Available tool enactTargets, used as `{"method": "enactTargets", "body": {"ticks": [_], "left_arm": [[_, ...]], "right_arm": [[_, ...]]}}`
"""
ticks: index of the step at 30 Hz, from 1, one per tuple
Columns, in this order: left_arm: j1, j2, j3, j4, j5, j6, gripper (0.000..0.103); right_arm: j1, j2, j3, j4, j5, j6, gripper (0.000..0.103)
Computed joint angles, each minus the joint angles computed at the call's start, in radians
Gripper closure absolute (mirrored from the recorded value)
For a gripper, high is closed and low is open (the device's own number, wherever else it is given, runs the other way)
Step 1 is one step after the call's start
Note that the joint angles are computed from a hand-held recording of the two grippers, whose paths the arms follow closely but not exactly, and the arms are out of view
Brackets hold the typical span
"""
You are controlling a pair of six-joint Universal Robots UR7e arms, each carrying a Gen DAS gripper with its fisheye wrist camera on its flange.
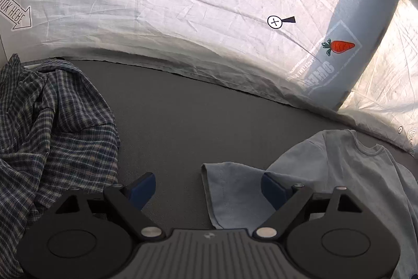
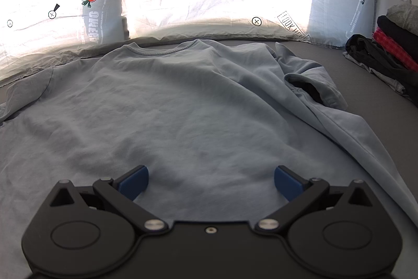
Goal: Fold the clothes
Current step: 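Grasp the t-shirt edge with the left tool and pull it flat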
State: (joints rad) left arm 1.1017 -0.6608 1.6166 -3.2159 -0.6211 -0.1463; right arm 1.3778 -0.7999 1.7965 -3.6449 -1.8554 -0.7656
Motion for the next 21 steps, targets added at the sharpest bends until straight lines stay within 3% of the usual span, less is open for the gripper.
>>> {"method": "enactTargets", "body": {"ticks": [2,4,7,12,13,14,16,18,20,21], "left_arm": [[0.006,0.02,-0.023,0.056,-0.038,-0.014,0.034],[0.011,0.039,-0.043,0.055,-0.087,-0.012,0.039],[0.002,0.082,-0.073,-0.03,-0.13,0.159,0.037],[-0.013,0.165,-0.17,-0.033,-0.102,0.507,0.033],[-0.01,0.179,-0.19,-0.028,-0.1,0.567,0.027],[-0.003,0.19,-0.21,-0.004,-0.093,0.585,0.023],[0.01,0.202,-0.238,0.042,-0.092,0.594,0.024],[0.022,0.194,-0.24,0.062,-0.11,0.574,0.039],[0.03,0.193,-0.251,0.073,-0.1,0.547,0.083],[0.033,0.194,-0.259,0.075,-0.082,0.53,0.092]], "right_arm": [[0.0,0.0,0.0,0.0,0.0,0.0,0.0],[0.0,0.0,0.0,0.0,0.0,0.0,0.0],[0.0,0.0,0.0,0.0,0.0,0.0,0.0],[-0.001,0.0,0.0,0.001,0.001,0.0,0.0],[-0.001,0.0,0.0,0.001,0.002,0.0,0.0],[-0.001,0.0,0.0,0.001,0.002,0.0,0.0],[-0.001,-0.001,0.0,0.001,0.003,0.0,0.0],[-0.002,-0.001,0.0,0.001,0.003,0.0,0.0],[-0.002,-0.001,0.0,0.002,0.003,0.0,0.0],[-0.002,-0.001,0.0,0.002,0.003,0.0,0.0]]}}
